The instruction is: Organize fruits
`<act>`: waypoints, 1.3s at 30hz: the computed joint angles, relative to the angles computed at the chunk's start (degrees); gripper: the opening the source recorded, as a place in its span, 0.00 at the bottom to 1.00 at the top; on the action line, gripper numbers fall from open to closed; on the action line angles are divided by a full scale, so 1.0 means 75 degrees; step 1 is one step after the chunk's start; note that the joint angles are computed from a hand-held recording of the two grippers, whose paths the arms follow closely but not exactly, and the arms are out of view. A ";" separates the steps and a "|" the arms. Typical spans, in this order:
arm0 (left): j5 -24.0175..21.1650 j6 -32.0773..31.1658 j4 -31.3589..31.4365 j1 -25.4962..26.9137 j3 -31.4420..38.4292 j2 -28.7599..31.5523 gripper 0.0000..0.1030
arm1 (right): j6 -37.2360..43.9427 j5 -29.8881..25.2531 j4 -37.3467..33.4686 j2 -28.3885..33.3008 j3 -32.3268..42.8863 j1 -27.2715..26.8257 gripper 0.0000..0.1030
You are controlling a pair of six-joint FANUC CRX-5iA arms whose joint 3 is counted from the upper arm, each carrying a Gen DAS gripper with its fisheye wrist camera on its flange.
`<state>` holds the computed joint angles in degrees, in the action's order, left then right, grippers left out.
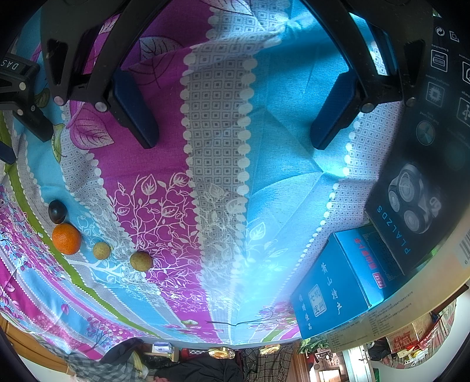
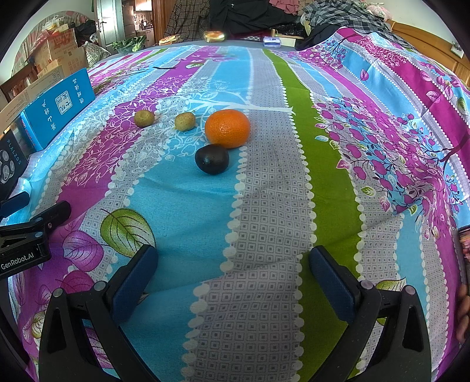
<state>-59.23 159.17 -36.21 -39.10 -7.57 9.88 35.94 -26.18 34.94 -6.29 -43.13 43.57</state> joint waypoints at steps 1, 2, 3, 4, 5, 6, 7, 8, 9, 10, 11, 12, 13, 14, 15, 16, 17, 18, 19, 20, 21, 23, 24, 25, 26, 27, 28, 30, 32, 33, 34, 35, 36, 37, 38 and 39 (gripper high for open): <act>0.0000 0.0000 0.0000 0.0000 0.0000 0.0000 1.00 | -0.0001 0.0001 0.0002 0.0005 0.0004 -0.0001 1.00; 0.0000 0.0000 0.0000 0.0000 0.0000 0.0000 1.00 | -0.0001 0.0001 0.0002 0.0003 0.0001 0.0000 1.00; -0.0003 0.0006 -0.0002 -0.0006 0.0000 0.0002 1.00 | -0.0002 0.0003 0.0003 0.0000 -0.0003 -0.0001 1.00; -0.0001 0.0000 0.0000 -0.0001 0.0001 0.0000 1.00 | -0.0001 0.0005 0.0002 0.0005 0.0002 -0.0002 1.00; -0.0001 0.0000 0.0000 -0.0001 0.0001 0.0000 1.00 | -0.0004 0.0003 0.0005 0.0003 0.0000 -0.0001 1.00; -0.0001 0.0000 0.0000 -0.0001 0.0001 0.0000 1.00 | -0.0003 0.0004 0.0005 0.0007 0.0002 -0.0002 1.00; -0.0001 0.0000 0.0000 -0.0001 0.0001 0.0000 1.00 | -0.0003 0.0002 0.0004 0.0001 -0.0003 -0.0001 1.00; -0.0001 0.0000 0.0000 -0.0001 0.0001 0.0000 1.00 | -0.0002 0.0002 0.0003 0.0004 0.0001 -0.0001 1.00; -0.0001 0.0000 0.0000 -0.0001 0.0001 0.0000 1.00 | -0.0002 0.0002 0.0003 0.0000 -0.0003 -0.0001 1.00; -0.0008 0.0000 -0.0004 -0.0003 0.0005 0.0005 1.00 | -0.0002 0.0002 0.0003 0.0000 -0.0003 -0.0001 1.00; -0.0007 -0.0002 -0.0004 -0.0001 0.0003 0.0000 1.00 | -0.0001 0.0002 0.0002 0.0004 0.0000 -0.0001 1.00; 0.0012 -0.0001 0.0006 0.0006 -0.0006 -0.0005 1.00 | -0.0001 0.0003 0.0002 0.0000 -0.0003 -0.0001 1.00; -0.0001 0.0001 0.0001 -0.0002 0.0005 0.0005 1.00 | -0.0001 0.0003 0.0002 0.0000 -0.0003 -0.0001 1.00; -0.0006 -0.0003 -0.0002 -0.0001 0.0003 0.0001 1.00 | -0.0001 0.0003 0.0002 0.0003 0.0000 -0.0001 1.00; -0.0001 0.0002 0.0000 -0.0002 -0.0005 -0.0005 1.00 | -0.0003 0.0003 0.0004 0.0000 -0.0003 -0.0001 1.00; -0.0003 0.0003 -0.0003 -0.0003 0.0003 0.0003 1.00 | -0.0002 0.0005 0.0002 0.0001 -0.0004 -0.0002 1.00; -0.0002 0.0002 -0.0004 -0.0001 0.0002 -0.0001 1.00 | 0.0000 0.0002 0.0001 0.0003 0.0001 -0.0001 1.00; -0.0001 0.0000 0.0000 0.0000 0.0002 0.0003 1.00 | -0.0003 0.0003 0.0005 0.0002 -0.0003 -0.0002 1.00; -0.0002 -0.0001 0.0000 0.0000 0.0001 -0.0002 1.00 | 0.0002 0.0001 -0.0004 -0.0001 -0.0001 0.0000 1.00; 0.0003 0.0004 -0.0001 -0.0001 -0.0004 -0.0003 1.00 | 0.0003 -0.0001 -0.0004 0.0003 0.0005 0.0000 1.00; 0.0001 0.0009 -0.0006 -0.0005 -0.0001 0.0002 1.00 | 0.0000 0.0001 0.0001 0.0000 -0.0002 -0.0001 1.00; -0.0001 -0.0001 -0.0002 0.0000 0.0001 0.0000 1.00 | -0.0001 0.0002 0.0002 0.0006 0.0004 -0.0001 1.00; 0.0005 -0.0002 0.0006 0.0003 -0.0001 -0.0002 1.00 | 0.0001 0.0001 -0.0002 0.0001 -0.0001 -0.0001 1.00; -0.0013 -0.0005 0.0004 -0.0002 0.0011 0.0008 1.00 | 0.0001 0.0001 -0.0002 0.0001 -0.0001 -0.0001 1.00; -0.0026 0.0002 -0.0006 -0.0006 0.0015 0.0011 1.00 | 0.0001 0.0002 -0.0001 0.0003 0.0002 -0.0001 1.00; -0.0045 0.0012 -0.0010 -0.0011 0.0019 0.0015 1.00 | 0.0000 0.0002 0.0001 0.0001 -0.0002 -0.0001 1.00; -0.0032 0.0015 -0.0002 -0.0004 0.0006 0.0007 1.00 | 0.0000 0.0002 0.0002 0.0007 0.0004 -0.0002 1.00; -0.0085 -0.0023 0.0041 0.0007 0.0061 0.0057 1.00 | -0.0006 0.0003 0.0004 0.0001 -0.0002 -0.0001 1.00; -0.0159 0.0037 0.0103 0.0039 0.0131 0.0100 1.00 | -0.0228 -0.0039 0.0201 0.0015 -0.0036 0.0037 1.00; -0.0193 0.0079 0.0129 0.0051 0.0165 0.0121 1.00 | -0.0305 -0.0057 0.0261 -0.0008 -0.0065 0.0072 1.00; -0.0227 0.0107 0.0166 0.0061 0.0191 0.0132 1.00 | -0.0251 -0.0030 0.0182 -0.0012 -0.0057 0.0063 1.00; -0.0231 0.0093 0.0210 0.0080 0.0201 0.0137 1.00 | -0.0207 -0.0007 0.0121 -0.0017 -0.0048 0.0051 1.00; -0.0218 0.0028 0.0299 0.0121 0.0204 0.0133 1.00 | -0.0193 -0.0005 0.0144 -0.0003 -0.0043 0.0027 1.00; -0.0227 -0.0090 0.0412 0.0174 0.0223 0.0136 1.00 | -0.0165 -0.0018 0.0136 -0.0019 -0.0045 0.0016 1.00; -0.0215 -0.0183 0.0493 0.0222 0.0223 0.0134 1.00 | -0.0133 0.0017 0.0098 -0.0025 -0.0056 -0.0003 1.00; -0.0180 -0.0285 0.0582 0.0276 0.0207 0.0117 1.00 | -0.0089 0.0033 0.0040 -0.0017 -0.0045 -0.0011 1.00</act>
<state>-60.58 157.03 -31.84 -37.03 -6.02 10.75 35.27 -25.94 35.24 -6.42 -43.46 43.48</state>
